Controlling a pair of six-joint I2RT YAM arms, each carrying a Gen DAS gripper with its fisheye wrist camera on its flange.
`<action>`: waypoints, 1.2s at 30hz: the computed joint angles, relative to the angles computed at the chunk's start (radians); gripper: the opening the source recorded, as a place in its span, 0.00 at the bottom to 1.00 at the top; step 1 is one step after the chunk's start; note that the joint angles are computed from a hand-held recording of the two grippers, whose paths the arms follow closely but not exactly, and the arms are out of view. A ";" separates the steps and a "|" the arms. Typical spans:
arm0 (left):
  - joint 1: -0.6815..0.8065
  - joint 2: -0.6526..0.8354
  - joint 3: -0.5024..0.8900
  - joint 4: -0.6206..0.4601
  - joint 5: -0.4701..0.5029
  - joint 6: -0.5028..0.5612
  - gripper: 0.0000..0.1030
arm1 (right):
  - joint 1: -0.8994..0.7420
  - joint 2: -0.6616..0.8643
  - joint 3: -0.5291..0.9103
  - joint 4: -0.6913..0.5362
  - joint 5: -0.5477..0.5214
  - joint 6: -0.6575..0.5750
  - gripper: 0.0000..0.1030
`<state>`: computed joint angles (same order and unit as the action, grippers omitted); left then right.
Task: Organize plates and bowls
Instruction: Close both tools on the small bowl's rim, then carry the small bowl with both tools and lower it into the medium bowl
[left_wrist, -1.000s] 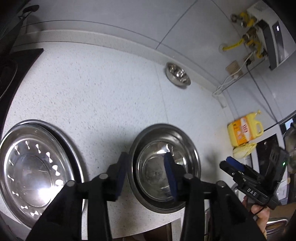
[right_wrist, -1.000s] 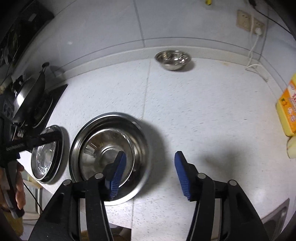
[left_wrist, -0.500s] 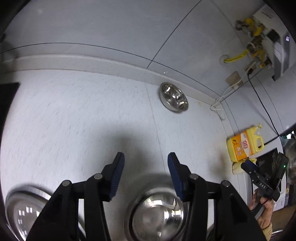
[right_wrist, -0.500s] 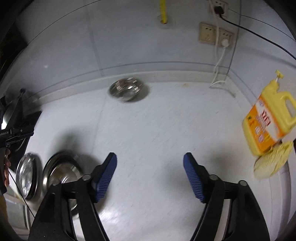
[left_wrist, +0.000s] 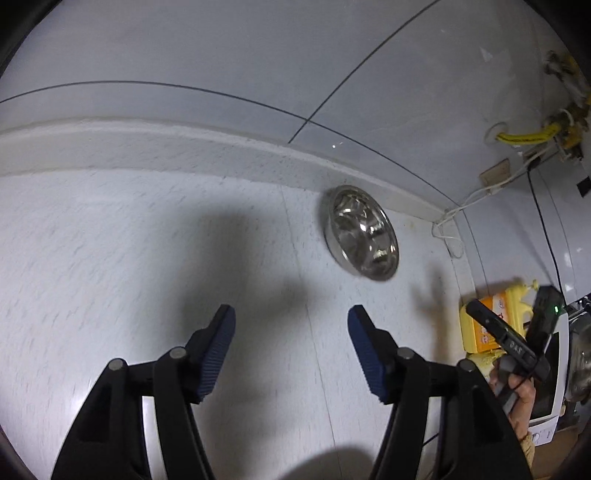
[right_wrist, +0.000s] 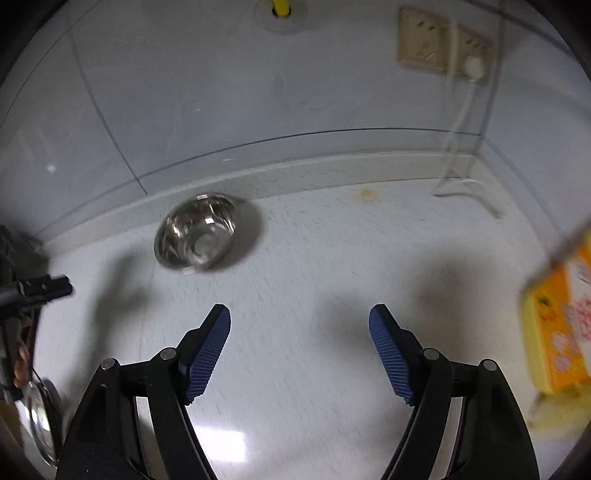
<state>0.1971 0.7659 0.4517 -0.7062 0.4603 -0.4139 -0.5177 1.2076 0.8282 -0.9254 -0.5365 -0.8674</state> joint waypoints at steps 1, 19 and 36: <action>0.001 0.059 -0.001 0.059 0.007 0.000 0.60 | 0.065 0.047 0.005 0.045 0.007 0.070 0.72; -0.117 0.791 0.123 0.714 0.088 -0.140 0.58 | 0.556 0.416 0.020 0.469 0.096 0.473 0.64; -0.280 0.830 0.156 0.769 0.035 -0.253 0.07 | 0.581 0.397 -0.045 0.436 0.081 0.388 0.12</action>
